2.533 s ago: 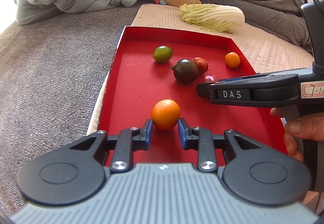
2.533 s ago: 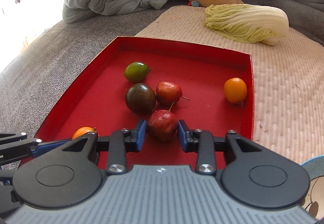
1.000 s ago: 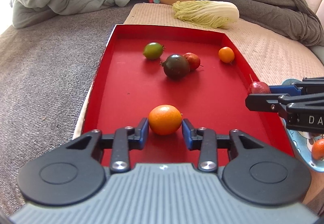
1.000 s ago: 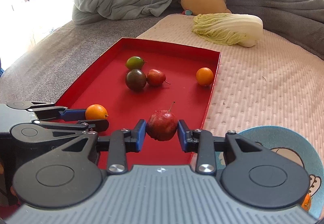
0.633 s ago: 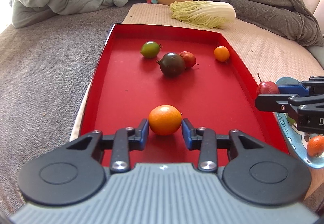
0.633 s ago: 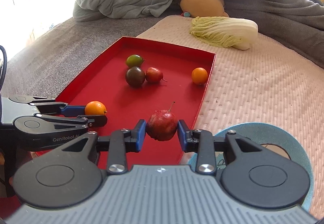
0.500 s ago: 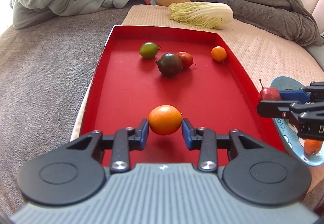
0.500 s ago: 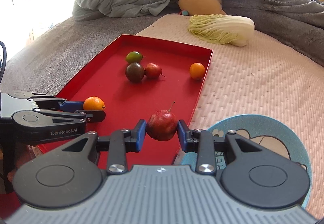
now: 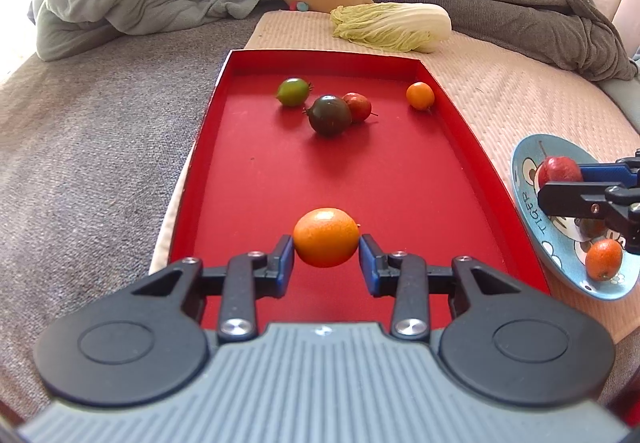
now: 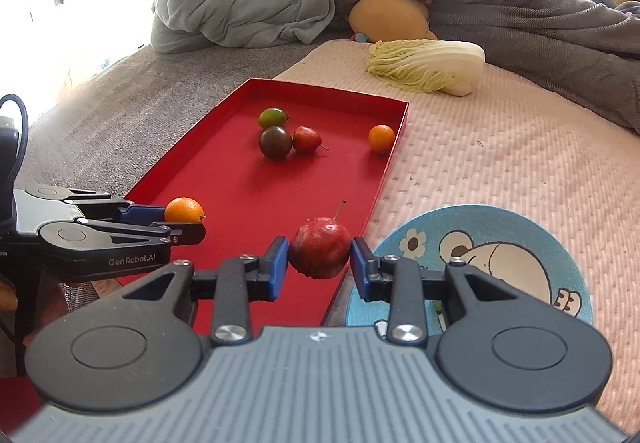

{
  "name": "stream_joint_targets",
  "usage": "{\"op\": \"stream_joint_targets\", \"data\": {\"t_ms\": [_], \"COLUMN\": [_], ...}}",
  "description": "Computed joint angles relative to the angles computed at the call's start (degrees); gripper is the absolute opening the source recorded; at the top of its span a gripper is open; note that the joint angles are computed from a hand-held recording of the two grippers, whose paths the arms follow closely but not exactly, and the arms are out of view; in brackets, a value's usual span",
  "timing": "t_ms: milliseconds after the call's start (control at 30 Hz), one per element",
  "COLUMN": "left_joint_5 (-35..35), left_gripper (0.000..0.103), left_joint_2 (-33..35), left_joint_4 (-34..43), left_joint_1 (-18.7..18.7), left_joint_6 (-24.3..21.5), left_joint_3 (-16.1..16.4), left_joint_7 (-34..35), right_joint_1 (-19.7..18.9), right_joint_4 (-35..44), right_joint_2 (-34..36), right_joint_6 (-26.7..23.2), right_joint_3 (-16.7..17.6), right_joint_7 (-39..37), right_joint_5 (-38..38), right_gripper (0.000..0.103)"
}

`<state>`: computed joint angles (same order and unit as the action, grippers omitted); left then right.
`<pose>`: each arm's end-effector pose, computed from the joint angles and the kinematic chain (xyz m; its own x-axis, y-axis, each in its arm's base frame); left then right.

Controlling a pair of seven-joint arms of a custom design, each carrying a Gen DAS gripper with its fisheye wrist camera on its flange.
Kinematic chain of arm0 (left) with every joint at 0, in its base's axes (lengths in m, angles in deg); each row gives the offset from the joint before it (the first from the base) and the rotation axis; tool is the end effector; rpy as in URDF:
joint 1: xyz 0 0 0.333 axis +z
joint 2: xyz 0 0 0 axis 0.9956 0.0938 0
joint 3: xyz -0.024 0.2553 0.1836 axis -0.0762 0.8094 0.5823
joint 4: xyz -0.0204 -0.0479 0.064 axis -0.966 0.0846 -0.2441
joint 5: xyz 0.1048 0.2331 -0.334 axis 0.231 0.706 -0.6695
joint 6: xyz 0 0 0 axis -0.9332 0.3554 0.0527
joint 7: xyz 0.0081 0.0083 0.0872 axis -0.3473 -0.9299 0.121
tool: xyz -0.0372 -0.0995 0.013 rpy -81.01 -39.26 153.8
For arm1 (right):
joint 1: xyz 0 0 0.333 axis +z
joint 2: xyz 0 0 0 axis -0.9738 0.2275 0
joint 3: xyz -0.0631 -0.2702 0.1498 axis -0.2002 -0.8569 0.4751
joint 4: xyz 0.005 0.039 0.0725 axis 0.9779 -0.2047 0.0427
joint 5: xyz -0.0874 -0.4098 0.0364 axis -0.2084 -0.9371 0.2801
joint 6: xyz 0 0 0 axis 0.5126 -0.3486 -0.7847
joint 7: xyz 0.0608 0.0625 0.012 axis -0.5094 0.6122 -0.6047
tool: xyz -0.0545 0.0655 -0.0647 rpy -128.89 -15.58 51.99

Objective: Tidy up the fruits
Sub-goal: 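Carry the mandarin and red tomato over the blue plate with both tools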

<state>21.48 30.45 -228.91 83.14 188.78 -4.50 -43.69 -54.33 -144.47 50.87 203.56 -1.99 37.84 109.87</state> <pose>0.4151 -0.2030 0.4150 0.3263 -0.9444 0.0398 -0.6769 -0.2629 -0.6876 0.5066 0.1926 0.4573 0.7244 -0.6797 -0.1154 -0.5435 -0.4600 -0.7021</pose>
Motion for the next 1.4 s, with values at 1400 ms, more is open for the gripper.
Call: {"op": "stream_joint_targets", "data": {"t_ms": [1400], "left_joint_5": [8.1], "left_gripper": [0.038], "left_joint_2": [13.2], "left_joint_4": [15.7], "left_joint_1": [-7.6], "left_joint_6": [-0.9], "left_joint_3": [-0.4], "left_joint_7": [-1.2], "right_joint_1": [-7.4], "right_joint_4": [5.8], "right_joint_2": [-2.2], "right_joint_6": [-5.3], "right_joint_3": [-6.0], "right_joint_7": [1.7], "right_joint_5": [3.0], "right_gripper": [0.039]}}
